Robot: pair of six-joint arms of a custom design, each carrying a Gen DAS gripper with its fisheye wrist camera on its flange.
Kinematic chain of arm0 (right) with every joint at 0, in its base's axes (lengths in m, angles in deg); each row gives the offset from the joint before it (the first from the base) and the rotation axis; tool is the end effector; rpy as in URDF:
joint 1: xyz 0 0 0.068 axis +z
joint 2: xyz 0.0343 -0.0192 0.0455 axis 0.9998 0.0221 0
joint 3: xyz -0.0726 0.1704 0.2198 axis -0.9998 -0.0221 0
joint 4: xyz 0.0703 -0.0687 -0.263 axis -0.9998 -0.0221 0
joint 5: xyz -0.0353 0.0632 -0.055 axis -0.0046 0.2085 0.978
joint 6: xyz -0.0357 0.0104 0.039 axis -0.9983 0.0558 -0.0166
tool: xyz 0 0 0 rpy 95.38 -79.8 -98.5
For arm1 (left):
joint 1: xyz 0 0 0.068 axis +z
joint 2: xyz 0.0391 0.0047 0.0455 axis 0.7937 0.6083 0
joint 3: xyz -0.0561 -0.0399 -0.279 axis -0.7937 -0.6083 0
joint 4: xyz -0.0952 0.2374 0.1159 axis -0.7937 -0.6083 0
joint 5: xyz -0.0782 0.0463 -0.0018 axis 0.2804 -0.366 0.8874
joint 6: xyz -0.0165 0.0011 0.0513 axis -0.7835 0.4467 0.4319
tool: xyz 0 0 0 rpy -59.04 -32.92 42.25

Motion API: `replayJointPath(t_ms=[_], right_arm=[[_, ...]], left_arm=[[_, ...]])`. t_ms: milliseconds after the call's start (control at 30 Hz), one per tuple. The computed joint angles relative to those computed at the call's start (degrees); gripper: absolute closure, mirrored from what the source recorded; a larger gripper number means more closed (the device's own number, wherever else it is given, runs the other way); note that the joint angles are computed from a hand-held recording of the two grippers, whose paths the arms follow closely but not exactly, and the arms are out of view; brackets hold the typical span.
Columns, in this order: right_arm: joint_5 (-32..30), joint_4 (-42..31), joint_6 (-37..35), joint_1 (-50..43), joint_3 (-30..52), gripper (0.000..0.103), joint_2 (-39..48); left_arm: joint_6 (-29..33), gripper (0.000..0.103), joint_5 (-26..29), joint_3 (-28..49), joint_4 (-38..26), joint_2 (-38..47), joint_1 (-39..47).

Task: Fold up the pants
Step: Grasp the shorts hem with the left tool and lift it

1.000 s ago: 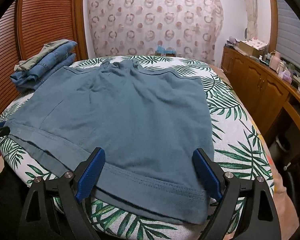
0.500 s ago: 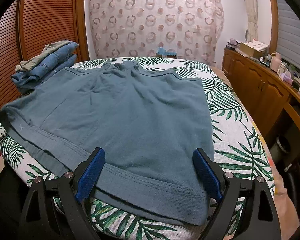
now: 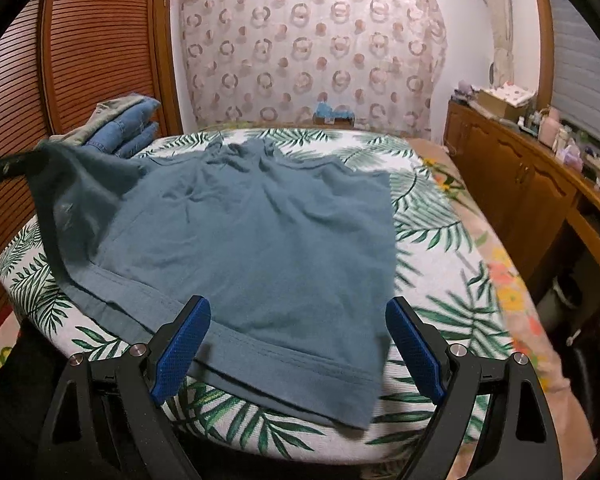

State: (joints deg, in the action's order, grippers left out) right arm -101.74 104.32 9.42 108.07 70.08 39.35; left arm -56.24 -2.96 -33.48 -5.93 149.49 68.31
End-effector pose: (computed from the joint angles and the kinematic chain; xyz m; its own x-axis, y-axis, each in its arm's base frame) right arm 0.2910 0.1126 0.1435 -0.3810 -0.3579 -0.8525 -0.6400 0.7675 -0.0362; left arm 0.2025 0.0462 0.1626 -0.5694 -0.0398 -0.8211 0.0441 0.9959 -0.0788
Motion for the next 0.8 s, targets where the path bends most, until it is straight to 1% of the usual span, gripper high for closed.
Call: replayJointPath(t_ms=[67,300,467,567,800], right_arm=[[-0.6,0.9,-0.3,-0.6,-0.8,0.013,-0.3],[-1.5,3.0,-0.5,-2.1,-1.7,0.013,0.6],[-0.5,3.3,0.1,-1.6,-1.8,0.013,0.7],[-0.8,3.2,0.4,-1.8,-1.8,0.013,0.8],[-0.8,2.7,0.6,-1.8,-2.1,0.013,0.2]], left_arm=[[-0.8,0.096,-1.9,1.5,-0.1,0.3,-3.7],[-2.4,0.096,-3.2,5.6,0.9,5.4,-10.0],[-3.4,0.096,-2.5,6.1,1.5,8.0,-10.9],[-4.3,0.096,-4.7,6.8,2.5,9.8,-13.6],[-5.5,0.095,-7.9,7.3,2.7,10.5,-15.4]])
